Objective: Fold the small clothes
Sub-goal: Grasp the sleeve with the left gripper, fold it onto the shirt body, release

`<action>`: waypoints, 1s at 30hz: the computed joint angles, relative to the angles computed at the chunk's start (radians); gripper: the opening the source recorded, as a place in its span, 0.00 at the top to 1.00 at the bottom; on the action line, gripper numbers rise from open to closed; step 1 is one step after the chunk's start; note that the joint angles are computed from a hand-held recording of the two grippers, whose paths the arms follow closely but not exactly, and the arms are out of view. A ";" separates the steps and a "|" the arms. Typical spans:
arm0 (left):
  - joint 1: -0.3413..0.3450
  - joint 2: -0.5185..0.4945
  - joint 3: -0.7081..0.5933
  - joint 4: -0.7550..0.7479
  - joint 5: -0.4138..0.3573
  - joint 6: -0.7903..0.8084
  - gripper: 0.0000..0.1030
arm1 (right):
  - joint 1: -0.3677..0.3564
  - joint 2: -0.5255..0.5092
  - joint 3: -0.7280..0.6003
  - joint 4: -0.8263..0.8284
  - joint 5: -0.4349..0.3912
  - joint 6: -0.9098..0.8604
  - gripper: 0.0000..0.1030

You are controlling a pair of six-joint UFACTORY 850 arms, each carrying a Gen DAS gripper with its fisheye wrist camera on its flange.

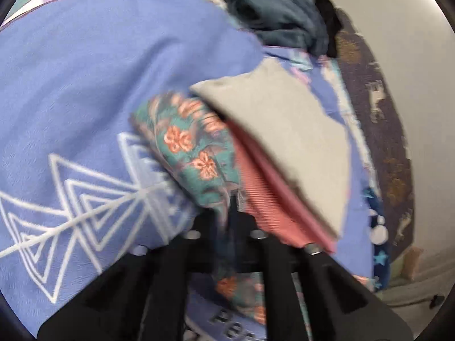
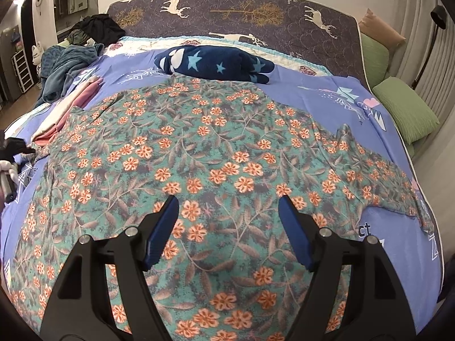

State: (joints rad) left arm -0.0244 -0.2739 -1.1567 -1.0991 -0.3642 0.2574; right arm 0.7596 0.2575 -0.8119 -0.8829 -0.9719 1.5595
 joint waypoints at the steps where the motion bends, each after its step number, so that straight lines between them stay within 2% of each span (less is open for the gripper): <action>1: -0.004 0.020 0.000 -0.043 0.004 0.064 0.96 | 0.000 -0.005 -0.006 0.001 -0.008 0.000 0.28; 6: -0.065 0.125 -0.013 -0.100 0.008 0.232 0.96 | 0.026 -0.012 -0.027 -0.027 -0.056 0.027 0.28; 13: -0.233 0.232 -0.059 -0.169 -0.007 0.475 0.96 | 0.076 0.012 -0.016 -0.065 -0.091 0.058 0.28; 19: -0.391 0.238 -0.102 -0.166 -0.065 0.559 0.96 | 0.109 0.065 0.018 -0.097 -0.117 0.101 0.27; 25: -0.569 0.171 -0.171 -0.108 -0.112 0.590 0.95 | 0.101 0.145 0.094 -0.091 -0.107 0.138 0.26; 26: -0.594 0.161 -0.178 -0.086 -0.105 0.589 0.94 | 0.096 0.159 0.107 -0.084 -0.102 0.141 0.26; 27: -0.621 0.147 -0.189 -0.041 -0.095 0.575 0.82 | 0.087 0.180 0.127 -0.072 -0.093 0.144 0.26; 28: -0.656 0.134 -0.199 0.046 -0.071 0.527 0.61 | 0.080 0.196 0.141 -0.063 -0.087 0.144 0.26; 29: -0.677 0.135 -0.196 0.111 -0.041 0.483 0.55 | 0.074 0.210 0.154 -0.053 -0.082 0.143 0.26; 30: -0.698 0.143 -0.185 0.168 -0.003 0.448 0.53 | 0.066 0.227 0.168 -0.041 -0.078 0.138 0.26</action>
State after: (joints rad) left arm -0.7222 -0.1314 -1.3414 -0.9314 -0.3670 0.7055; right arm 0.8254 0.4848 -0.6438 -0.9240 -1.0496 1.6971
